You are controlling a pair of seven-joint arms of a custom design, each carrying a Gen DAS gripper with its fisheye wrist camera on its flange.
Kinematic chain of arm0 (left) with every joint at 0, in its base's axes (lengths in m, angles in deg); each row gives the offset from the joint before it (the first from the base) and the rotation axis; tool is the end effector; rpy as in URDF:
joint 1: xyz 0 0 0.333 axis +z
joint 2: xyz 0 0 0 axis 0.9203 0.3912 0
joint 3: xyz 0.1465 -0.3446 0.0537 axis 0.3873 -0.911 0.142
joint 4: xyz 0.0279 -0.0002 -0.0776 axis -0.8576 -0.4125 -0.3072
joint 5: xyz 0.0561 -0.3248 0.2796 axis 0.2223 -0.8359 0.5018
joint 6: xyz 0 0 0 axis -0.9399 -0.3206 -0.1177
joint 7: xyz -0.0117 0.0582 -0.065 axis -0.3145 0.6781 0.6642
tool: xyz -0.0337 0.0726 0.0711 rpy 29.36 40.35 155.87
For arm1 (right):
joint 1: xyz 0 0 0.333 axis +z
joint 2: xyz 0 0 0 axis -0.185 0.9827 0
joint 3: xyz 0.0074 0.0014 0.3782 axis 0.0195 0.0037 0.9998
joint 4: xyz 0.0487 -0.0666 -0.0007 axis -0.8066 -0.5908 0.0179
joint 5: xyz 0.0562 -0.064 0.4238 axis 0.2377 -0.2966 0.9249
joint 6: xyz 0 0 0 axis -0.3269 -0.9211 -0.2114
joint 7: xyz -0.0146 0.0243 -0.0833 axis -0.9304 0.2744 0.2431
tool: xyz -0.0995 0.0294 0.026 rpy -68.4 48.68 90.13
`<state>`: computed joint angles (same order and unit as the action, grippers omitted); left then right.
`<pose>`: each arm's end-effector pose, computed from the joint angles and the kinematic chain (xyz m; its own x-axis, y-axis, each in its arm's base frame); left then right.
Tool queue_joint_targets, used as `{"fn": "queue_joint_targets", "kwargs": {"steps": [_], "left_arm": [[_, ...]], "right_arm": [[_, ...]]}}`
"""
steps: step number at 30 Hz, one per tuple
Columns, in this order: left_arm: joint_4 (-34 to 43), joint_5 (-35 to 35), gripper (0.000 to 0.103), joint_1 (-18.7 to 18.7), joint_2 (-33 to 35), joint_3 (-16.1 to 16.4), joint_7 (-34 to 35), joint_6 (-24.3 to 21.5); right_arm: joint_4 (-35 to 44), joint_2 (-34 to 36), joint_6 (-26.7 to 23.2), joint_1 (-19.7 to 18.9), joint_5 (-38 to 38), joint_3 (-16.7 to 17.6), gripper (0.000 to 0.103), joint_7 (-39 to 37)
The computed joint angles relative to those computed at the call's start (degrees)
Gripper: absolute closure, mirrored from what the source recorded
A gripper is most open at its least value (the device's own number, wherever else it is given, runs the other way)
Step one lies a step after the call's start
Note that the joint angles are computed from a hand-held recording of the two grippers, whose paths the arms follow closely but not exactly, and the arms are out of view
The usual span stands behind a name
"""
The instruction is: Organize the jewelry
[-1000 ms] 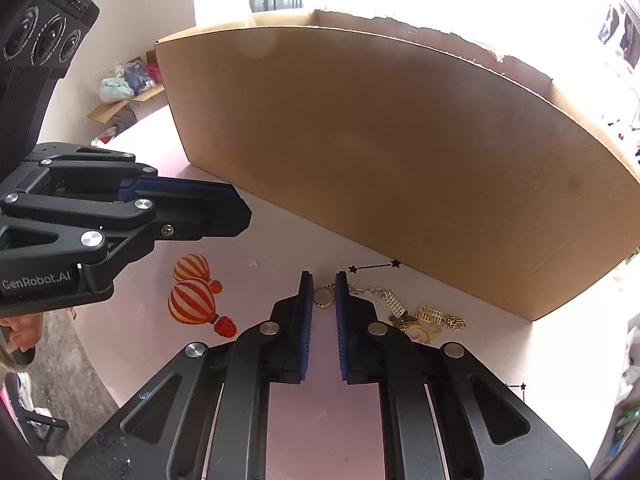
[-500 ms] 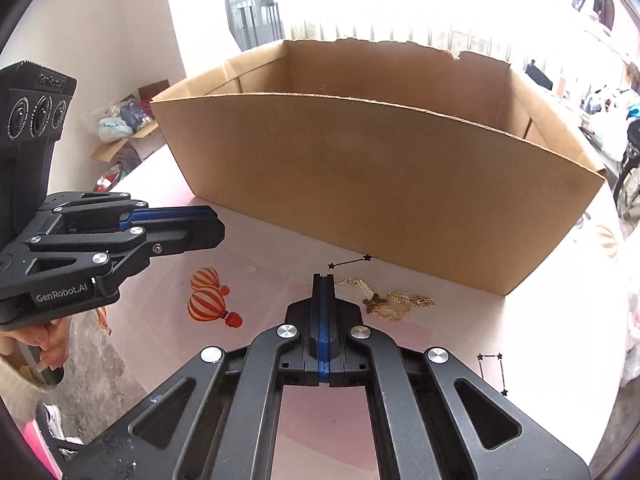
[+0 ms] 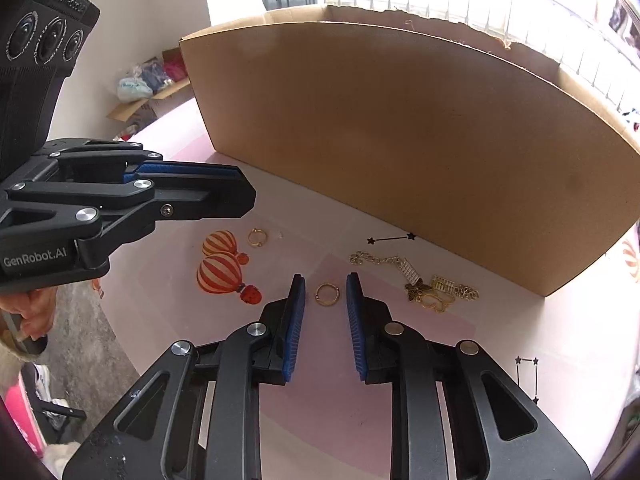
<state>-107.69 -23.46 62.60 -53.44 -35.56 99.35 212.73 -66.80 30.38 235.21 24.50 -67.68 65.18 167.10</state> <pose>0.7604 -0.2495 0.4977 -0.7297 -0.6416 0.2364 -0.5986 0.4324 -0.6743 0.6461 0.4789 0.4182 0.1497 -0.9886 -0.0171 -0.8012 -0.1111 -0.5879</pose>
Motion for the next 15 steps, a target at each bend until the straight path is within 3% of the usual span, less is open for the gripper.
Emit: {"fn": "queue_joint_targets", "kwargs": {"steps": [5,8,10,15], "left_arm": [[-0.2,1.9,0.092,-0.1,0.3,0.8,-0.7,-0.3],[-0.8,2.4,0.092,0.0,0.2,0.8,-0.6,-0.4],[-1.3,2.4,0.089,0.0,0.1,0.6,-0.1,-0.4],[-1.2,3.3,0.086,-0.4,0.4,0.6,0.6,-0.9]], "right_arm": [[-1.7,-0.5,1.2,0.1,-1.4,-0.3,0.077,-0.9],[-0.9,0.6,1.8,0.8,-2.2,-1.0,0.083,0.4],[-1.8,0.3,2.6,1.2,-3.0,-1.5,0.092,1.4],[-5.2,-1.5,5.7,1.2,-5.6,-2.1,0.094,2.7]]}}
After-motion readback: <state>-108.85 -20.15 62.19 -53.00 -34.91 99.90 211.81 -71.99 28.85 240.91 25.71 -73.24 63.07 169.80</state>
